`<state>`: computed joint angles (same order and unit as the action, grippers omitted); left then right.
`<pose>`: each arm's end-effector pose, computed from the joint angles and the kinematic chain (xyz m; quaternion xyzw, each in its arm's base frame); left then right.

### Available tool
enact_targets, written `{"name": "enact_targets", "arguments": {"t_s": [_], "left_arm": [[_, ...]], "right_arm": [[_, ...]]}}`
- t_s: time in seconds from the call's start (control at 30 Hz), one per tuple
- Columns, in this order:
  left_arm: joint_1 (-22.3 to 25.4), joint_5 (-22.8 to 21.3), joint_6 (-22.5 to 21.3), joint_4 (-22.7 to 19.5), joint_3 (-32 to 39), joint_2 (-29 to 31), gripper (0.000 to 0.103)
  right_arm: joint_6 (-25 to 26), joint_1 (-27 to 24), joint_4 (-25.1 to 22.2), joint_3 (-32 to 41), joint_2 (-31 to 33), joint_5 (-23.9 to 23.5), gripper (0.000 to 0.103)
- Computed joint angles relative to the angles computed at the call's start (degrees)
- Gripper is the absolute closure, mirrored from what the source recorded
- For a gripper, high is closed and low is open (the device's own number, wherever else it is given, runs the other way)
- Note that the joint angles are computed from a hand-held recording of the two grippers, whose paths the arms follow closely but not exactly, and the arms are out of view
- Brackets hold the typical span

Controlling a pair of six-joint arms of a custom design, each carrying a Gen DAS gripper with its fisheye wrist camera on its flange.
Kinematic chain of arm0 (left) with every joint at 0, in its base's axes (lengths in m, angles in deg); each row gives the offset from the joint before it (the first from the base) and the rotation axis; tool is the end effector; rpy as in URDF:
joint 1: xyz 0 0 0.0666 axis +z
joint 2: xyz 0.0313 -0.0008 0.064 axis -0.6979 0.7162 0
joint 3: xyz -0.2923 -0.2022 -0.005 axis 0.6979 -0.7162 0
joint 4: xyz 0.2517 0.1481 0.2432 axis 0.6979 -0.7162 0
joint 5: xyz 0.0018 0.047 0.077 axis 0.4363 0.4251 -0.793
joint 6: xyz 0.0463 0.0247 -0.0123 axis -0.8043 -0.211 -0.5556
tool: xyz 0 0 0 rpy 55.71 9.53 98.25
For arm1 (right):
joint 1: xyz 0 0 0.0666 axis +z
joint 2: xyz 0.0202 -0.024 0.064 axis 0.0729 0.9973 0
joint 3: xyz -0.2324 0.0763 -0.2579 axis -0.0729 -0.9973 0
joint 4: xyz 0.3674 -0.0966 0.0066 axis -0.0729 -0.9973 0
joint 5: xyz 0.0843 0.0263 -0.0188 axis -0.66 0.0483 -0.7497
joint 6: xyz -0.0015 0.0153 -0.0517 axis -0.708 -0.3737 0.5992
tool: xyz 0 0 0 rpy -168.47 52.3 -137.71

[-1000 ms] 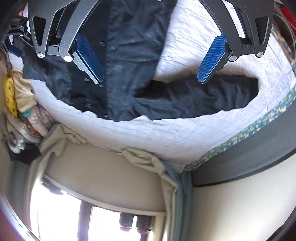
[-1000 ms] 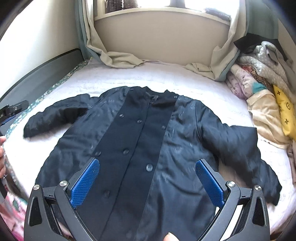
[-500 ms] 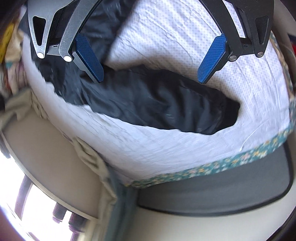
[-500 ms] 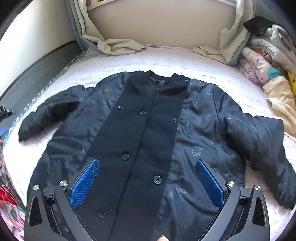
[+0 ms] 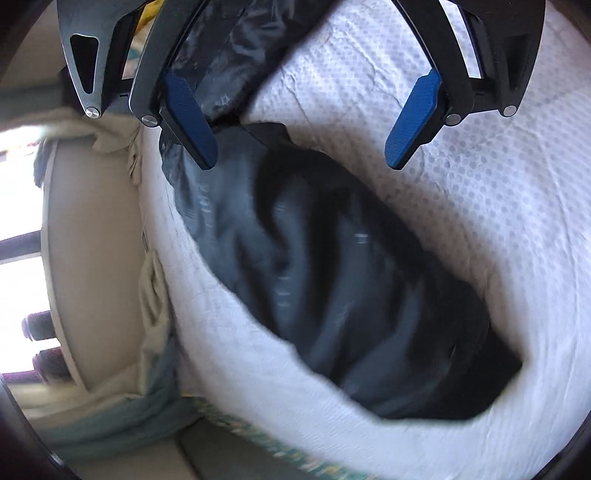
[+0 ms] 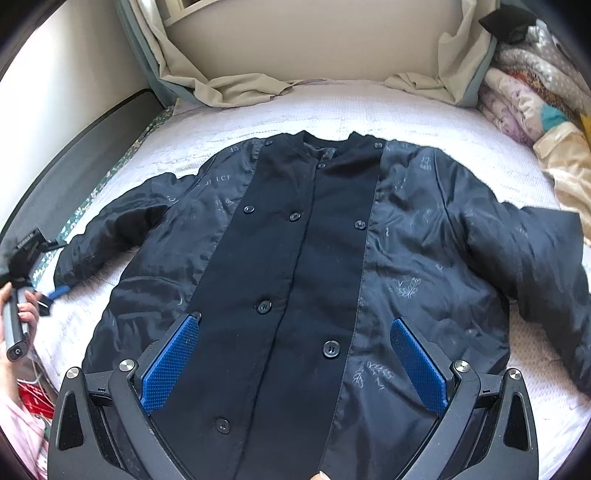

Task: Fold large clothes
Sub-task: 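Reach the left tool to the nearest coat sleeve and grasp it, then fold the held sleeve across the coat front and open the left tool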

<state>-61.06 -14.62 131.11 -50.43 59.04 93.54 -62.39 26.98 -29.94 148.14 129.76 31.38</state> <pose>0.4612 -0.1459 0.4401 -0.3892 0.8435 -0.3055 0.2093 0.3644 0.1485 0.5145 0.1020 0.9415 0.1027 0.3043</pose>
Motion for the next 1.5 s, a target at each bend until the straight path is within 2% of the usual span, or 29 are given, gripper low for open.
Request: {"name": "enact_targets", "arguments": {"t_s": [0.13, 0.27, 0.33, 0.4, 0.43, 0.5, 0.57, 0.67, 0.77, 0.93, 1.1, 1.2, 1.3, 1.4, 1.5], "left_arm": [[2.17, 2.08, 5.28, 5.19, -3.32, -0.21, 0.010], [2.70, -1.68, 6.95, 8.52, -4.78, -0.10, 0.011], [2.69, -3.02, 7.33, 9.87, -5.43, 0.37, 0.022], [2.65, -3.94, 7.33, 11.20, -6.08, 0.54, 0.046], [2.52, -4.48, 7.54, 10.78, -5.67, 0.83, 0.051], [2.28, -6.20, 6.50, 10.22, -5.24, 0.94, 0.073], [1.97, -7.15, 4.19, 10.25, -4.36, 0.76, 0.083], [0.80, -9.89, 0.52, 9.73, -2.04, 0.64, 0.088], [-1.11, -13.40, -5.21, 8.30, 2.47, 0.88, 0.088], [-7.39, -19.34, -15.76, 8.51, 9.06, 0.82, 0.088], [-14.99, -23.71, -27.44, 6.90, 19.47, 6.70, 0.088], [-18.58, -22.60, -31.61, 5.78, 24.39, 10.63, 0.087], [-21.50, -21.40, -34.37, 2.45, 28.97, 15.00, 0.087], [-24.26, -19.86, -37.63, -3.73, 35.45, 20.97, 0.086], [-26.46, -17.59, -38.93, -10.38, 41.12, 26.86, 0.086]], "right_arm": [[-1.10, -0.28, -0.04, -0.24, 0.09, -1.50, 0.000], [-0.95, 0.01, -0.11, -0.29, 0.39, -1.48, 0.000], [-0.86, -0.01, -0.41, -0.25, 0.68, -1.30, 0.000], [-1.15, -0.22, -0.59, -0.36, 0.84, -1.36, 0.000], [-1.30, -0.40, -0.57, -0.45, 0.80, -1.54, 0.000], [-1.59, -0.70, -0.53, -0.74, 0.58, -1.82, 0.000], [-1.42, -1.03, -0.51, -0.97, 0.39, -1.87, 0.000], [-1.27, -1.27, -0.88, -1.35, 0.29, -1.54, 0.000], [-1.71, -1.48, -1.24, -1.53, 0.34, -1.35, 0.000], [-2.31, -1.41, -1.21, -1.06, 0.39, -0.67, 0.000], [-2.47, -0.94, -1.34, -0.37, 1.02, 0.34, 0.000], [-2.27, -0.64, -1.61, -0.16, 1.27, 1.20, 0.000], [-2.31, -0.73, -1.70, -0.33, 0.98, 1.94, 0.000], [-2.52, -1.42, -1.75, -0.75, 0.33, 2.15, 0.000], [-2.79, -2.29, -1.98, -1.21, -0.32, 2.23, 0.000]]}}
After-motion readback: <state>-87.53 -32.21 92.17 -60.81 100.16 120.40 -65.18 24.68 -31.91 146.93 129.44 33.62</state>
